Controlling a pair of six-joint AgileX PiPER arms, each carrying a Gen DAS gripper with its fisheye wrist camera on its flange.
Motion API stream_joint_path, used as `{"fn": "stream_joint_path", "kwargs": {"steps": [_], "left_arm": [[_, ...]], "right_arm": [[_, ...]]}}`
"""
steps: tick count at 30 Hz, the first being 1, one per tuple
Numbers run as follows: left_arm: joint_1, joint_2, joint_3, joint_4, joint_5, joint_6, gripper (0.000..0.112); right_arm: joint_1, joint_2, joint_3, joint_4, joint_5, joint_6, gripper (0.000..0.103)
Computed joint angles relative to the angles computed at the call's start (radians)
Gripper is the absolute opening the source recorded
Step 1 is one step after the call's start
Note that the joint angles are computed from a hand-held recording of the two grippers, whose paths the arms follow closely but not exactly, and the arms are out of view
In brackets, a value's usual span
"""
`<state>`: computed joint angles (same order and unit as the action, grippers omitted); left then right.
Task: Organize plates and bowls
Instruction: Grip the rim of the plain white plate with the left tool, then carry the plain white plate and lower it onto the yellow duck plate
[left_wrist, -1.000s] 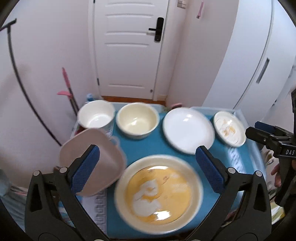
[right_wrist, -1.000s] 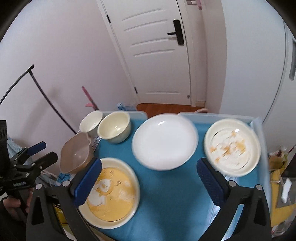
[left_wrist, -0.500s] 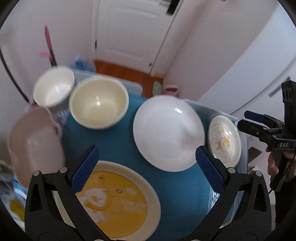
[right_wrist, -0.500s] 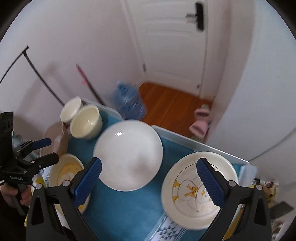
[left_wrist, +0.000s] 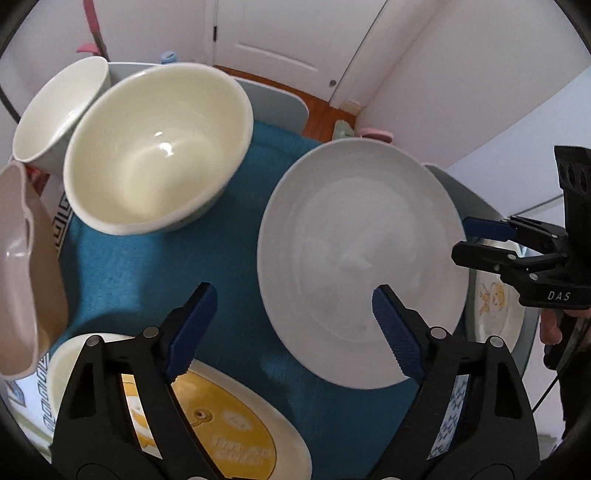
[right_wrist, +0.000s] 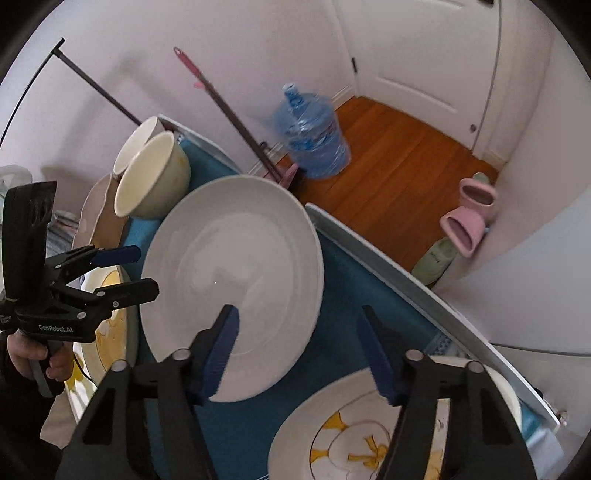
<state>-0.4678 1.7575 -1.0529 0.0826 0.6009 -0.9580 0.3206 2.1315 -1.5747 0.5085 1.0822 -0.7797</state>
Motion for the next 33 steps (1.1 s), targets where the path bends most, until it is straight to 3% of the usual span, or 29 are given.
{"fn": "stream_joint_path", "kwargs": {"steps": [4,6,7,9,15,24,33], "left_arm": [[0.008,0.022,0.005,-0.029,-0.018,0.028,0.069],[0.017,0.03,0.013,-0.045,-0.031,0.045,0.053],[0.019,0.032,0.016,-0.053,-0.035,0.051,0.049],[0.02,0.037,0.027,-0.085,-0.052,0.076,0.03],[0.013,0.008,0.086,-0.049,-0.089,0.012,0.023],[-0.046,-0.06,0.148,0.07,-0.061,-0.128,0.022],[-0.128,-0.109,0.094,0.156,0.046,-0.256,0.022]], "right_arm": [[0.001,0.042,-0.026,0.003,0.022,-0.012,0.044],[0.001,0.061,-0.044,0.003,0.036,-0.016,0.032],[0.001,0.063,-0.047,0.003,0.038,-0.018,0.031],[0.001,0.066,-0.046,0.007,0.034,-0.031,0.026],[-0.012,0.065,-0.028,0.017,0.004,-0.052,0.015],[-0.013,0.029,0.027,0.044,-0.036,-0.087,0.015],[-0.011,-0.04,0.086,0.069,-0.055,-0.098,0.015]]}}
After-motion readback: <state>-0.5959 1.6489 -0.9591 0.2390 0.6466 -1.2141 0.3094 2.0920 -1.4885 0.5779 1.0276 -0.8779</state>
